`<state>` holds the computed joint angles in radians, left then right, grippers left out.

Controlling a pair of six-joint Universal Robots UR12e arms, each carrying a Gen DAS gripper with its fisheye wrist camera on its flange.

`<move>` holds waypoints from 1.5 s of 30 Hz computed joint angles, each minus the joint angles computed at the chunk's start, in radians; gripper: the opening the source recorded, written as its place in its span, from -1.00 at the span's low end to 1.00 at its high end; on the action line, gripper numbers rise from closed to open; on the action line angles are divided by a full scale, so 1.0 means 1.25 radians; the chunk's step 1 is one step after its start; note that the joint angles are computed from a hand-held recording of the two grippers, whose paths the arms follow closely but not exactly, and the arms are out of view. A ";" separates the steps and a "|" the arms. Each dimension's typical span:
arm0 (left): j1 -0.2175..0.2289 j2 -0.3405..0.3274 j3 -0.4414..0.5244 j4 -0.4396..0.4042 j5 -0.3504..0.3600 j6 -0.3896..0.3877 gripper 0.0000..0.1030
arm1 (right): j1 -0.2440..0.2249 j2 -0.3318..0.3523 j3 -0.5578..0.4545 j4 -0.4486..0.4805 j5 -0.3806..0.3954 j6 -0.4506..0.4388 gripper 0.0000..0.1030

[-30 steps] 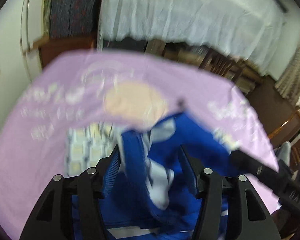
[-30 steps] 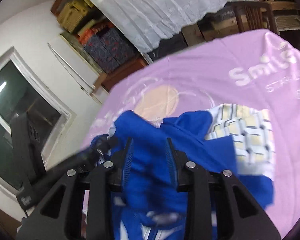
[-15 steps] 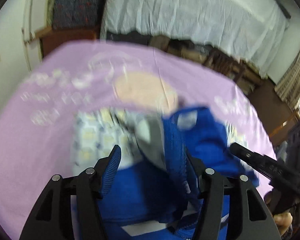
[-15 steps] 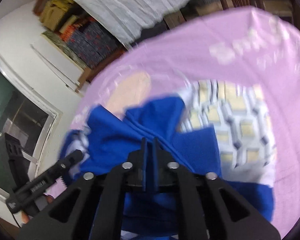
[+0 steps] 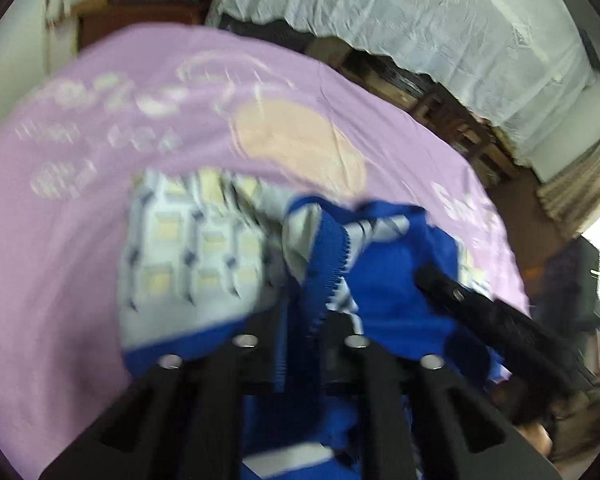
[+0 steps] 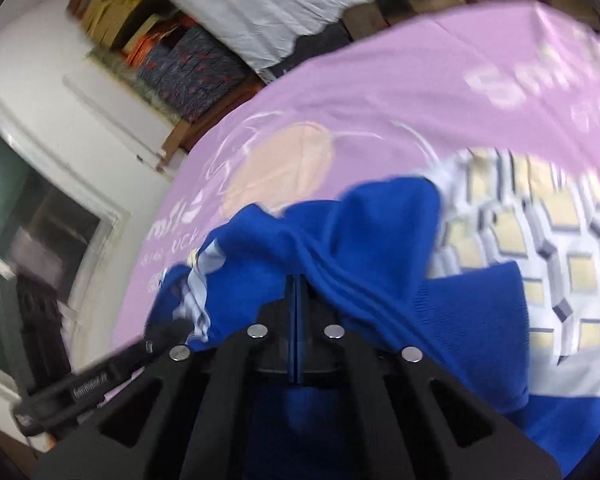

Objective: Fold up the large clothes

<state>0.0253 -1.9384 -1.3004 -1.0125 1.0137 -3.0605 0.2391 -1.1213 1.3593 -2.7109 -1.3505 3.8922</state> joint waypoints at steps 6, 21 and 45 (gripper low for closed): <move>0.001 0.060 -0.078 -0.008 0.018 0.062 -0.88 | -0.021 -0.002 0.029 -0.053 0.047 0.038 -1.00; -0.039 0.048 -0.018 0.124 0.204 0.000 0.65 | -0.026 -0.019 0.050 -0.127 0.064 0.072 -0.58; -0.008 0.117 -0.120 0.152 0.127 -0.002 -0.94 | -0.028 0.012 -0.007 -0.093 0.098 0.050 -0.66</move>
<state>0.0158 -1.7917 -1.4510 -0.8223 1.1719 -3.0626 0.2035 -1.1064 1.3501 -2.8267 -1.2278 3.9548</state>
